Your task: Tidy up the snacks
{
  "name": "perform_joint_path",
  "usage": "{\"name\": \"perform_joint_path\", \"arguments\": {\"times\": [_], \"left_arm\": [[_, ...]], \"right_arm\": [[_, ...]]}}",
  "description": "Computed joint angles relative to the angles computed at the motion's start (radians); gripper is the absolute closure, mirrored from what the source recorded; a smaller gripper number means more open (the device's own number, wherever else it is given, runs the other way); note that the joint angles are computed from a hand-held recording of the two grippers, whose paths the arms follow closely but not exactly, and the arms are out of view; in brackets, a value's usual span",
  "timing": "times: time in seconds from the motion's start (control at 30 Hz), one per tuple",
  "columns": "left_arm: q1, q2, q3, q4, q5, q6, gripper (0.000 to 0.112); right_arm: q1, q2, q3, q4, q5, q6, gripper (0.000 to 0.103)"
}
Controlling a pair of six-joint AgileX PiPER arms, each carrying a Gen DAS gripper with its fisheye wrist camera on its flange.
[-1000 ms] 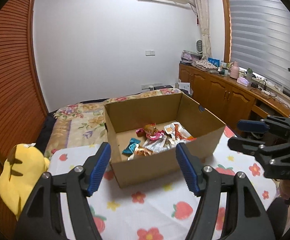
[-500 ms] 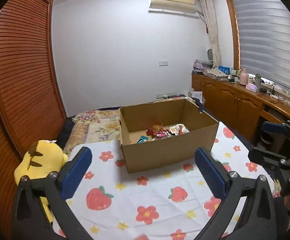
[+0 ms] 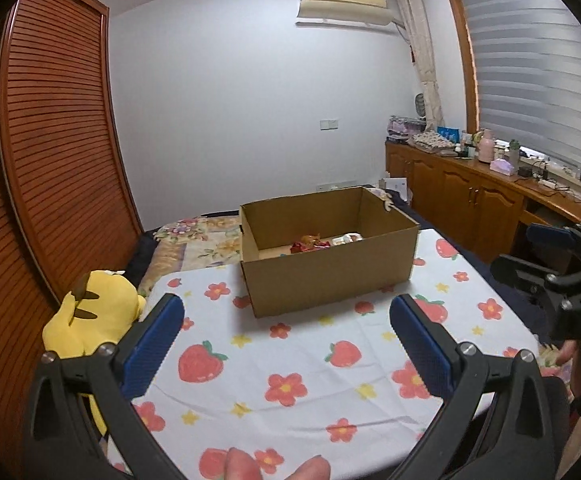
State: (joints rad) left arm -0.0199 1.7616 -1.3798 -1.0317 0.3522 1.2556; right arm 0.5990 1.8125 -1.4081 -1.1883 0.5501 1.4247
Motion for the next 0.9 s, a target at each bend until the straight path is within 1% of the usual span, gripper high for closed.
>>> {"name": "perform_joint_path", "arguments": {"times": [0.1, 0.2, 0.33, 0.37, 0.5, 0.67, 0.83, 0.9], "left_arm": [[0.004, -0.041, 0.062, -0.065, -0.011, 0.063, 0.009], [0.002, -0.078, 0.125, -0.163, -0.057, 0.138, 0.009], [-0.006, -0.113, 0.186, -0.217, -0.123, 0.175, 0.009], [-0.004, -0.122, 0.205, -0.269, -0.132, 0.219, 0.009], [0.014, -0.142, 0.261, -0.441, -0.134, 0.381, 0.009], [0.024, -0.152, 0.303, -0.517, -0.132, 0.455, 0.009], [0.028, -0.157, 0.346, -0.656, -0.131, 0.600, 0.009], [0.029, -0.156, 0.357, -0.661, -0.128, 0.612, 0.009]], "right_arm": [[0.018, -0.021, 0.023, -0.022, 0.025, 0.018, 0.000], [0.046, -0.043, 0.055, -0.079, 0.062, 0.083, 0.000], [0.081, -0.060, 0.083, -0.122, 0.104, 0.127, 0.000], [0.093, -0.064, 0.091, -0.134, 0.116, 0.138, 0.000], [0.123, -0.080, 0.119, -0.163, 0.137, 0.180, 0.000], [0.151, -0.087, 0.147, -0.191, 0.161, 0.232, 0.000], [0.181, -0.089, 0.190, -0.221, 0.193, 0.301, 0.000], [0.185, -0.093, 0.212, -0.231, 0.192, 0.339, 0.000]]}}
